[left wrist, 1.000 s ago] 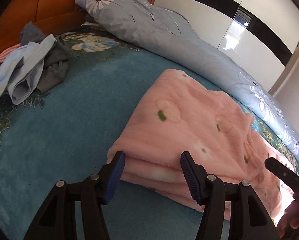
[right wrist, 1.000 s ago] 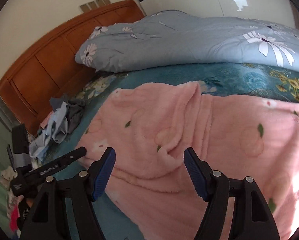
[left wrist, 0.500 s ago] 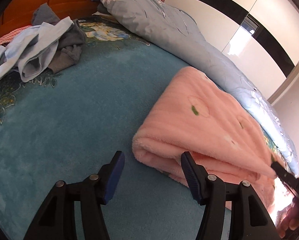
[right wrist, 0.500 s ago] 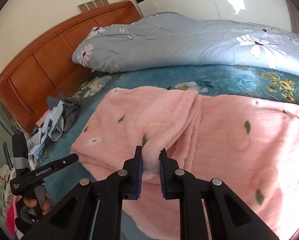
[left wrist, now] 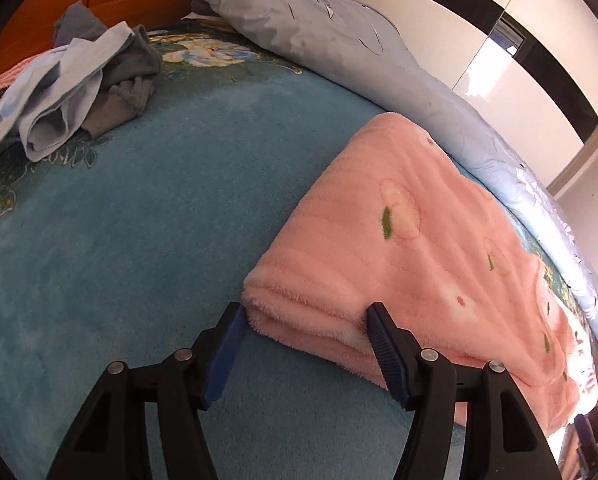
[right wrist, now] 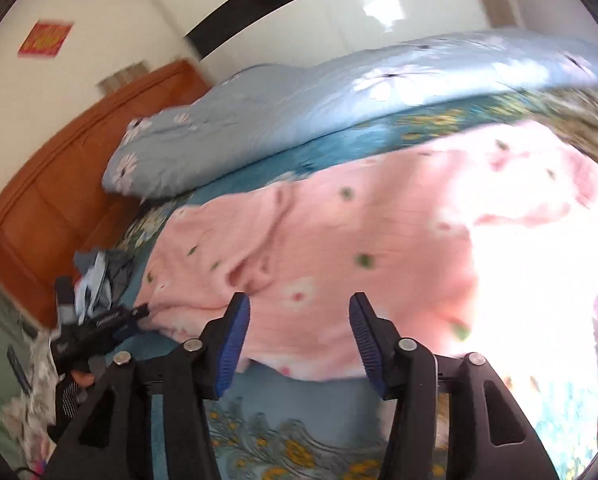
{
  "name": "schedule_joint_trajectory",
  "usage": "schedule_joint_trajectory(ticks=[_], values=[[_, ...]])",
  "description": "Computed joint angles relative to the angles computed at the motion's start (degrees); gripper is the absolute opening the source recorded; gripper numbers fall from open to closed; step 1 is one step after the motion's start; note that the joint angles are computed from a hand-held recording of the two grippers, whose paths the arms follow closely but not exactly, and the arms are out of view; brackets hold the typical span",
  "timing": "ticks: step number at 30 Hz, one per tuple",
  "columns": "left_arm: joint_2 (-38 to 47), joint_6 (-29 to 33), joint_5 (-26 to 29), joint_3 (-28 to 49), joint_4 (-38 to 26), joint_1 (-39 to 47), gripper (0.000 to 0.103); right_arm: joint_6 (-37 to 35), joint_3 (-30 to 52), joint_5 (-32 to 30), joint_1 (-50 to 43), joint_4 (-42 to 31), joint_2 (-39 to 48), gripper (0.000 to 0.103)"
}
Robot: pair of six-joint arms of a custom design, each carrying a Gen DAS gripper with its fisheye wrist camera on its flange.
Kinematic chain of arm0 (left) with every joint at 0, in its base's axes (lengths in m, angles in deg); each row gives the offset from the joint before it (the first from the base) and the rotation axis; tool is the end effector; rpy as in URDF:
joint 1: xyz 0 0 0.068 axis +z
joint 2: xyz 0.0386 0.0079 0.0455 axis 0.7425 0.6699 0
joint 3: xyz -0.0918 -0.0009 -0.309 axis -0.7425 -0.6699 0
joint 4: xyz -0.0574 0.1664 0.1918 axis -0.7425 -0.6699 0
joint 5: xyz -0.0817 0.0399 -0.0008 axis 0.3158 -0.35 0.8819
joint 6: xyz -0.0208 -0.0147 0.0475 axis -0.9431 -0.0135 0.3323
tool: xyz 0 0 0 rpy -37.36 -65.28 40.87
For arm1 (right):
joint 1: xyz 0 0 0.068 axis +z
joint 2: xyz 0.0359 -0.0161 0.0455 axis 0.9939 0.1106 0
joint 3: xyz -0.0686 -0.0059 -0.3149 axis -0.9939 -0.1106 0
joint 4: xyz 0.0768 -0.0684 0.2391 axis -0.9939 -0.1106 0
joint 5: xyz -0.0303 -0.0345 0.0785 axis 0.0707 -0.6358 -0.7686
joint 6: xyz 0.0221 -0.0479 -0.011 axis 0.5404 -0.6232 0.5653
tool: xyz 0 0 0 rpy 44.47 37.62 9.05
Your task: Fold clothes
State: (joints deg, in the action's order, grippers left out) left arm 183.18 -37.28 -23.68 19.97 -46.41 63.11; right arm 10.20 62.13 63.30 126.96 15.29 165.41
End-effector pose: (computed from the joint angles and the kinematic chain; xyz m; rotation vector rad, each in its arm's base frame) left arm 0.3562 0.0831 0.1912 -0.2149 2.5087 -0.3834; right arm 0.1787 0.1401 0.2126 0.8481 2.0818 0.3548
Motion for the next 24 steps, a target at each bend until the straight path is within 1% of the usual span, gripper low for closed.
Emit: schedule_joint_trajectory(ticks=[1,2,4,5,7,8,10,13,14,18,19,20,21,22,23,24], values=[[-0.50,-0.20,0.34,-0.51,-0.02,0.29,0.066,7.66,-2.55,3.08,0.87,-4.34,-3.59,0.063],[-1.03,-0.37,0.92,-1.07,-0.16,0.46,0.066,11.97,-3.40,4.64,0.69,-8.11,-5.27,0.063],[-2.10,-0.70,2.09,-2.17,-0.47,0.81,0.066,18.68,-4.31,6.55,-0.54,-15.05,-7.51,0.064],[-2.56,-0.67,2.73,-2.54,-0.88,0.96,0.066,19.78,-5.17,6.50,-1.74,-14.63,-8.24,0.067],[-3.36,0.41,3.80,-2.94,-2.02,1.22,0.066,18.10,-6.11,5.55,-5.25,-10.43,-7.32,0.075],[-4.04,1.25,4.20,-3.34,-2.31,1.50,0.066,17.66,-5.56,4.68,-7.12,-9.63,-5.69,0.075],[-5.56,2.77,5.14,-4.01,-2.56,2.53,0.066,16.92,-6.73,3.61,-10.57,-4.82,-3.53,0.075],[-7.25,4.49,6.47,-3.88,-2.89,4.71,0.066,20.31,-8.99,4.50,-14.39,0.05,-3.01,0.075],[-7.41,4.63,6.80,-3.48,-2.84,5.34,0.066,20.57,-9.16,5.15,-15.52,-0.22,-3.36,0.075],[-5.78,5.00,9.73,-0.65,-3.92,8.22,0.066,15.55,-8.17,2.66,-22.13,-0.22,-3.54,0.075],[-5.30,5.29,10.54,-0.15,-4.36,8.89,0.066,15.01,-7.66,2.04,-22.95,-0.86,-3.82,0.072],[-5.00,5.98,11.37,0.11,-4.85,9.74,0.066,14.19,-6.85,1.99,-23.22,-1.74,-4.20,0.061],[-4.53,6.71,11.89,0.46,-5.29,10.50,0.066,12.32,-5.48,1.69,-23.68,-3.47,-4.22,0.052],[-3.76,7.24,12.19,0.99,-5.62,11.03,0.066,10.21,-3.98,1.33,-24.23,-5.38,-4.10,0.036],[-2.74,8.92,13.42,1.89,-6.91,11.83,0.066,8.35,-2.69,0.95,-24.76,-7.09,-3.86,0.027],[-1.45,11.69,15.45,3.24,-9.25,12.90,0.066,7.00,-1.30,-1.12,-25.65,-9.55,-3.38,0.027]])
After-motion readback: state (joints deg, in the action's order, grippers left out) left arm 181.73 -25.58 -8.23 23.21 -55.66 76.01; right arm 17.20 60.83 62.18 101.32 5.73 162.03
